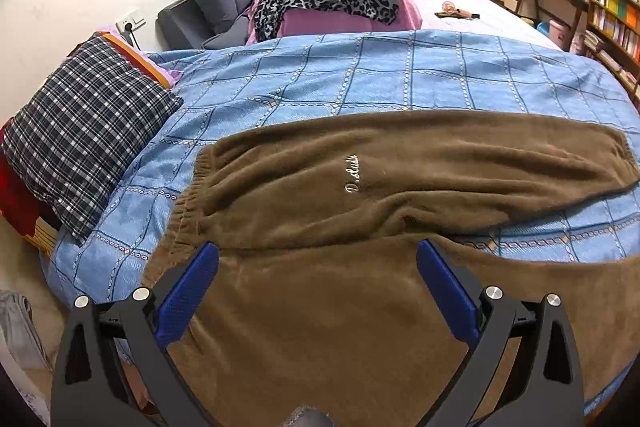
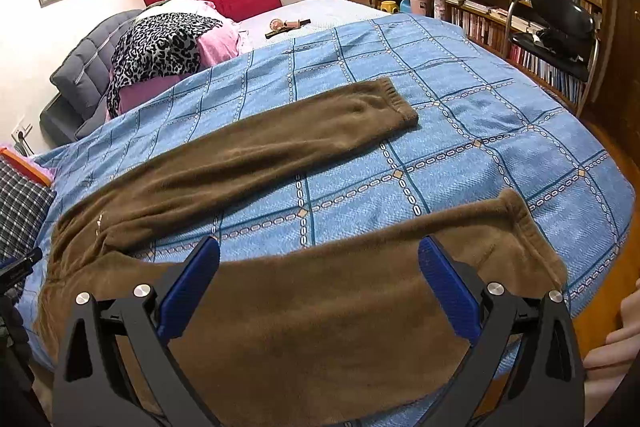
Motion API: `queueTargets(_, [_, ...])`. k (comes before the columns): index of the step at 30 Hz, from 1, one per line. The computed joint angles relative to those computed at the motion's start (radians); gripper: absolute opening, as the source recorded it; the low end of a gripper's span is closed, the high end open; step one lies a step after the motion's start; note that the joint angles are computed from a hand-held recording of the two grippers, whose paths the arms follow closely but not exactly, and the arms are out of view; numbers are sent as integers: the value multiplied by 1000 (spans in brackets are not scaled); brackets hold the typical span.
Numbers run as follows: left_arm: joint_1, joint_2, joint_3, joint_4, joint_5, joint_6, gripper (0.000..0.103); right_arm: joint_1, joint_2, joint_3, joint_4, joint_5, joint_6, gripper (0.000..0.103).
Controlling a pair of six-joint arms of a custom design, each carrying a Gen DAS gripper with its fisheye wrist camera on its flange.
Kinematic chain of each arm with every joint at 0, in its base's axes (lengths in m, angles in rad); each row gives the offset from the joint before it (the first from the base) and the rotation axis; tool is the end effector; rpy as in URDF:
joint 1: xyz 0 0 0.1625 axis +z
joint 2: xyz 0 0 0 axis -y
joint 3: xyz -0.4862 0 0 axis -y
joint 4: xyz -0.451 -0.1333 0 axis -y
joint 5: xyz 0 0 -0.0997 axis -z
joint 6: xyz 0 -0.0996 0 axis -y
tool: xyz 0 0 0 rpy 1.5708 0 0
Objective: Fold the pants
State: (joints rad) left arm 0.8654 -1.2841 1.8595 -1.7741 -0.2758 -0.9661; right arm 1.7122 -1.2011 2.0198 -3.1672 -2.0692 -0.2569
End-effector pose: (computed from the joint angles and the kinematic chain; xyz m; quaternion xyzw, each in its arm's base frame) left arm -0.2138 -0.6045 0.3219 0.0087 0.7917 -0.3408 0.5070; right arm 0.1717 -0.5980 0.2941 0.0858 -0.8975 0.3536 0.2490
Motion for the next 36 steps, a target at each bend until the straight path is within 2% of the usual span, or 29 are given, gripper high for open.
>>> queueTargets(16, [125,32,-92,20,21,-2,98,3,106,-108,106,-21,20,100])
queueTargets(25, [237,34,-207,53,50,-42,98,1,164,-170,165,-31,40,100])
queueTargets(28, [270,35,-225,-15,61,17,98,1,182,-190,193,-31,47,100])
queueTargets(32, [328,46,-237,-306,9,255,98,3,208,-216,214,-36,48,100])
queueTargets(36, [379,80,-281,-389,-32,355,98,6,231,-238,234,-41,53,100])
